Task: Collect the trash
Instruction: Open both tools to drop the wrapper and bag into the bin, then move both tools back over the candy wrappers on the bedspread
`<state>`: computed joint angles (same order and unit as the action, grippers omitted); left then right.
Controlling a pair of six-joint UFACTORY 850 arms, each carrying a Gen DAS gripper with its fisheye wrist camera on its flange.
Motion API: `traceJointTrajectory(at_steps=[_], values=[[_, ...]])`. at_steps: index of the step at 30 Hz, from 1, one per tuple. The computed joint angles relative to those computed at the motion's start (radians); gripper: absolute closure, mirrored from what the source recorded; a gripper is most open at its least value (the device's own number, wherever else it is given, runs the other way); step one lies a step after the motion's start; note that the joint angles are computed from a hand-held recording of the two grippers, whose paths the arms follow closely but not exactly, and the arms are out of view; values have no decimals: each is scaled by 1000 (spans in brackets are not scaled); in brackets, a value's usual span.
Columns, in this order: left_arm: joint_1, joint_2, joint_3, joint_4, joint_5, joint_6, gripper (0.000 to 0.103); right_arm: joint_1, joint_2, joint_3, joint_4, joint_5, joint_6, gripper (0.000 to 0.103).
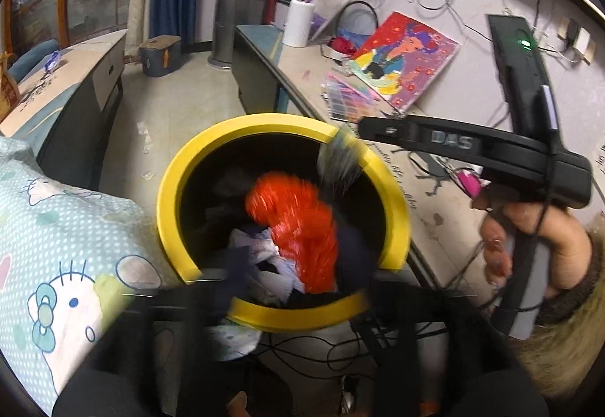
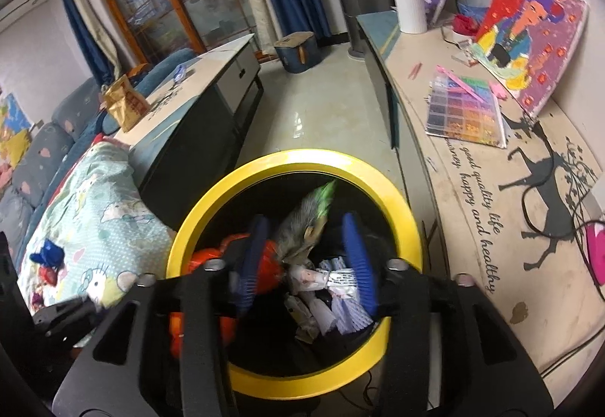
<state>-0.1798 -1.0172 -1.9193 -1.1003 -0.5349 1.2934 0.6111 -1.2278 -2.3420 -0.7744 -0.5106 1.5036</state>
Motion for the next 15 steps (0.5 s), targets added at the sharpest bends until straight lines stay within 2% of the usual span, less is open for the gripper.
traceJointTrajectory(at_steps=[2,3,4,6,10,15], values=[[6,-1,0,-21,-9,-1,24,-2,11,22,-14,3,29,61],[8,9,18,-51,0,24,22,-3,16,30,-23,1,41,56],[11,29,50,-106,22,78,13,-3,18,34,-32,-3,53,51],[14,54,89,-188,53,148,7,-2,27,49,-66,-4,94,48],[21,93,145,-287,85,220,7,1,32,53,-82,-1,117,36],[28,143,214,-450,134,357,7,10,25,29,-107,-23,108,35]])
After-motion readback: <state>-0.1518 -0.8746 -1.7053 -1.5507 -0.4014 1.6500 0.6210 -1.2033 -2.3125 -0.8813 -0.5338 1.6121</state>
